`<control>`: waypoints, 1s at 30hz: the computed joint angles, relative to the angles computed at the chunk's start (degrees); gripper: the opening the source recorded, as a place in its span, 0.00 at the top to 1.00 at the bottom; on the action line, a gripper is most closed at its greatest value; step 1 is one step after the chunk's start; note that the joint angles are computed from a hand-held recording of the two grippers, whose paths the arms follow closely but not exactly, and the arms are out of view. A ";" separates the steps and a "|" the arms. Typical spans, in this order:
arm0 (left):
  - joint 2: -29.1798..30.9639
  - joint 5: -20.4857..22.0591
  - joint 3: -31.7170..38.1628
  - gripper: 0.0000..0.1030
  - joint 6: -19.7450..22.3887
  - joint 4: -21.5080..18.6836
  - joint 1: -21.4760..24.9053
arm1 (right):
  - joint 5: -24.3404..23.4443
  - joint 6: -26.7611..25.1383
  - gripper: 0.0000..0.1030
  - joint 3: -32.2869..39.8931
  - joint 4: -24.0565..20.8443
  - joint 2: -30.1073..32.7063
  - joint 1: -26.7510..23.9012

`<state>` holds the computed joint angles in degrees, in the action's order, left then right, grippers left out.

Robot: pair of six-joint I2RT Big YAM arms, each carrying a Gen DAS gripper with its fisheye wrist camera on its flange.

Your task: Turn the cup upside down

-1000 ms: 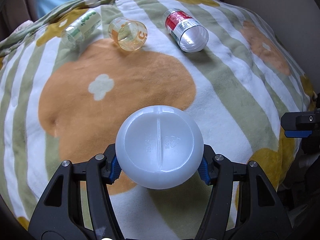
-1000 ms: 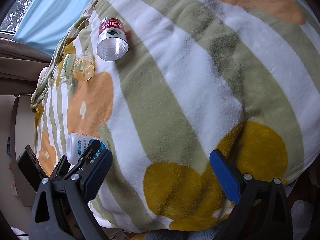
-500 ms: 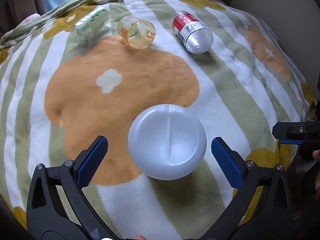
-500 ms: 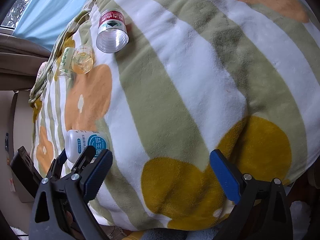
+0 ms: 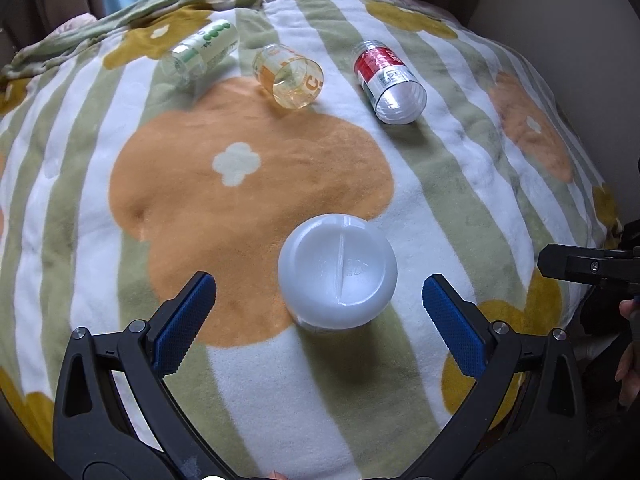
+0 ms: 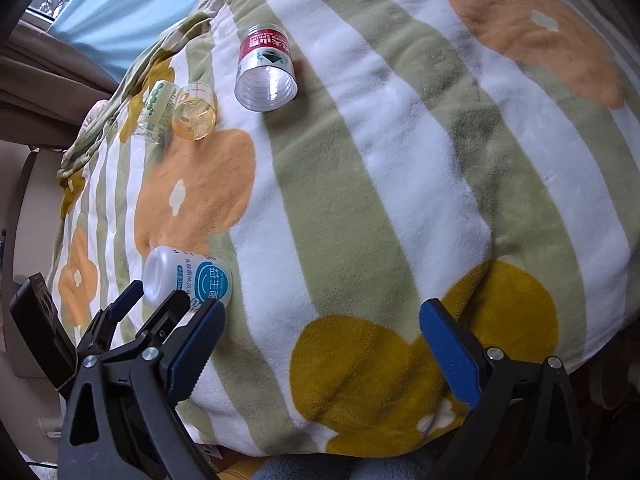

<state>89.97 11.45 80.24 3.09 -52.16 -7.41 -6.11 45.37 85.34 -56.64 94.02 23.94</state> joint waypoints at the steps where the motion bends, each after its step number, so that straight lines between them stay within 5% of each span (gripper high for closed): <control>1: -0.69 0.32 0.62 0.00 -0.41 -1.08 0.52 | 1.90 -1.65 0.06 1.50 -1.41 0.10 0.54; 11: -5.97 -2.06 21.37 0.00 -2.60 -16.19 6.00 | 19.33 -18.10 0.06 23.34 -10.42 0.16 6.29; 18: -4.15 -2.73 40.83 0.00 -3.89 -21.77 10.12 | 30.28 -24.76 0.06 41.03 -12.79 2.78 10.47; 23: -4.81 -2.89 45.54 0.00 -4.30 -21.32 11.84 | 37.74 -27.31 0.06 48.42 -14.07 4.77 12.84; 30: -8.45 -3.85 39.85 0.00 -2.97 -17.63 11.32 | 42.16 -27.15 0.06 42.51 -7.60 1.39 14.51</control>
<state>81.52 7.60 120.10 0.12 -69.79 3.91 36.05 18.22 127.85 -64.24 95.41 38.45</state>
